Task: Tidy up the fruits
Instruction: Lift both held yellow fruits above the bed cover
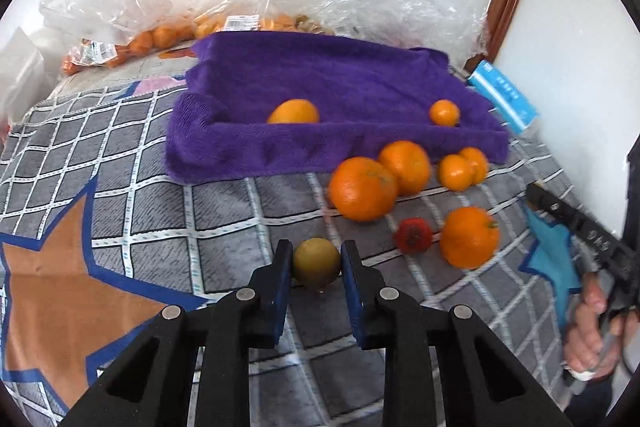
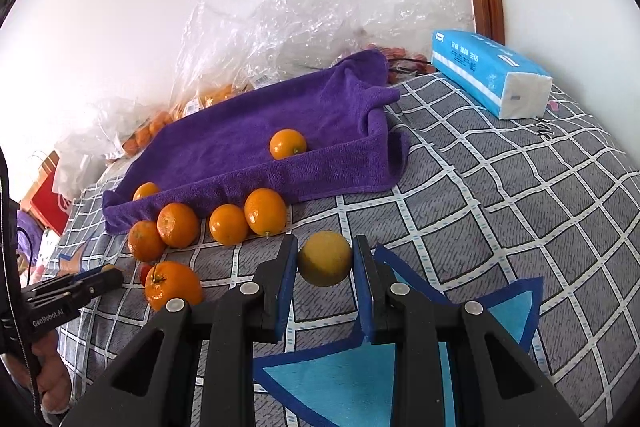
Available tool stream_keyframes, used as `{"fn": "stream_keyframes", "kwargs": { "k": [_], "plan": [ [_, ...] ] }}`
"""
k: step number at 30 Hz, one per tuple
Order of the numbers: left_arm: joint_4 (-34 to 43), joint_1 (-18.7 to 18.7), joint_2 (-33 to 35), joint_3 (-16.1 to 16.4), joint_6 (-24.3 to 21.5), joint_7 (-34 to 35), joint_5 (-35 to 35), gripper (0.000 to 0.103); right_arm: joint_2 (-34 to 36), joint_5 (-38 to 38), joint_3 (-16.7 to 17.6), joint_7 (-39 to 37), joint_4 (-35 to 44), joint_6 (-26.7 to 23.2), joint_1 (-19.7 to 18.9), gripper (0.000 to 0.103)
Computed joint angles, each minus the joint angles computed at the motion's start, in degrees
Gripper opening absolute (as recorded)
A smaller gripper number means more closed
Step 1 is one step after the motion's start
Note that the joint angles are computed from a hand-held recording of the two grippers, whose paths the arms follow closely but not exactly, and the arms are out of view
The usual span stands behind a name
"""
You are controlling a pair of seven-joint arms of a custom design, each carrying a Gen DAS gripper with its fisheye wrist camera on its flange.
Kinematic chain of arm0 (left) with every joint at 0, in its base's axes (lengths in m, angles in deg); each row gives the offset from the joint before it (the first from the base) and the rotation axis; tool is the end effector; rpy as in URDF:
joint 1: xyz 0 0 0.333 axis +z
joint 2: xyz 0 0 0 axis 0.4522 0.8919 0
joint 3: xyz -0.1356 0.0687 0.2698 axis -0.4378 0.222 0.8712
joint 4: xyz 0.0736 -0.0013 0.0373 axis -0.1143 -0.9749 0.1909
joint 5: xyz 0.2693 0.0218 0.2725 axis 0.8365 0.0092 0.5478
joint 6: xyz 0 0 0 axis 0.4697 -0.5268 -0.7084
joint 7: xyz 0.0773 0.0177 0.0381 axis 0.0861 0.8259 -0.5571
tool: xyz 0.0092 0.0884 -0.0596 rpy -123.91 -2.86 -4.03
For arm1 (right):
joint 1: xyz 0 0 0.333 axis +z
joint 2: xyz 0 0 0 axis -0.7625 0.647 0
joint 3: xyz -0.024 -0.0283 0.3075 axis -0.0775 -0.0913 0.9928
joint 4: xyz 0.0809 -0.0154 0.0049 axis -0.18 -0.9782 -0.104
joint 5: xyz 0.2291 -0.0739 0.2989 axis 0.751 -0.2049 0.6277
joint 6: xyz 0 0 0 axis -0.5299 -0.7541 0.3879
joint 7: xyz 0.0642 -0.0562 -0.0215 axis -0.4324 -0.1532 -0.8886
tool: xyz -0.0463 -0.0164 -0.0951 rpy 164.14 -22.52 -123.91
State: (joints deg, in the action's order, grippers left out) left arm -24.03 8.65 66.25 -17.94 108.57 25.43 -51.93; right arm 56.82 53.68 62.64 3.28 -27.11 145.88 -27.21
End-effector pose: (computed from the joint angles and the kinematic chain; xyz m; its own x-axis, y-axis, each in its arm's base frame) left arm 0.6420 -0.1919 0.2484 -0.0362 -0.9847 0.1704 -0.7704 -0.0811 -0.6324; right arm 0.7048 0.2905 0.2702 0.1928 -0.9451 -0.2640 -0.7375 0.0378 -0.6743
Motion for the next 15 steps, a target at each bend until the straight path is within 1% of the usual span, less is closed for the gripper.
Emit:
{"fn": "stream_keyframes", "kwargs": {
  "k": [1, 2, 3, 4, 6, 9, 11, 12, 13, 15],
  "plan": [
    [-0.1, -0.6, 0.3, 0.7, 0.9, -0.3, -0.1, 0.024, 0.1, -0.1, -1.0, 0.7, 0.3, -0.7, 0.8, 0.028],
    [-0.4, -0.6, 0.2, 0.7, 1.4, -0.2, -0.2, 0.024, 0.2, -0.2, -1.9, 1.3, 0.6, -1.2, 1.4, 0.028],
    [-0.5, 0.3, 0.2, -0.3, 2.0, 0.0, -0.4, 0.024, 0.3, -0.5, -2.4, 1.7, 0.9, -1.9, 1.7, 0.028],
    [-0.4, 1.7, 0.3, -1.7, 1.8, 0.4, -0.5, 0.024, 0.4, -0.8, -2.6, 1.9, 1.3, -2.3, 1.8, 0.028],
    [-0.8, 3.8, 0.3, -3.7, 2.8, 0.9, -0.7, 0.023, 0.7, -1.4, -2.3, 1.8, 1.8, -3.1, 1.6, 0.028],
    [-1.5, 9.3, 0.8, -9.2, 4.9, 1.8, -0.8, 0.023, 0.5, -1.9, -2.2, 1.8, 1.6, -3.0, 1.6, 0.028],
    [-1.9, 11.7, 1.1, -11.6, 6.3, 1.7, -1.1, 0.023, 0.1, -2.2, -3.5, 2.8, 0.6, -1.9, 2.7, 0.028],
    [-2.0, 12.0, 1.2, -11.9, 6.9, 1.5, -1.4, 0.023, 0.0, -2.4, -3.9, 3.0, 0.3, -1.3, 3.1, 0.028],
    [-2.2, 11.3, 1.1, -11.2, 7.5, 1.4, -2.0, 0.023, -0.1, -2.5, -3.6, 2.8, 0.2, -1.1, 2.9, 0.028],
    [-2.6, 8.4, 0.8, -8.4, 8.0, 1.2, -3.5, 0.023, 0.2, -2.8, -2.8, 2.1, 0.7, -1.5, 2.4, 0.028]
  ]
}}
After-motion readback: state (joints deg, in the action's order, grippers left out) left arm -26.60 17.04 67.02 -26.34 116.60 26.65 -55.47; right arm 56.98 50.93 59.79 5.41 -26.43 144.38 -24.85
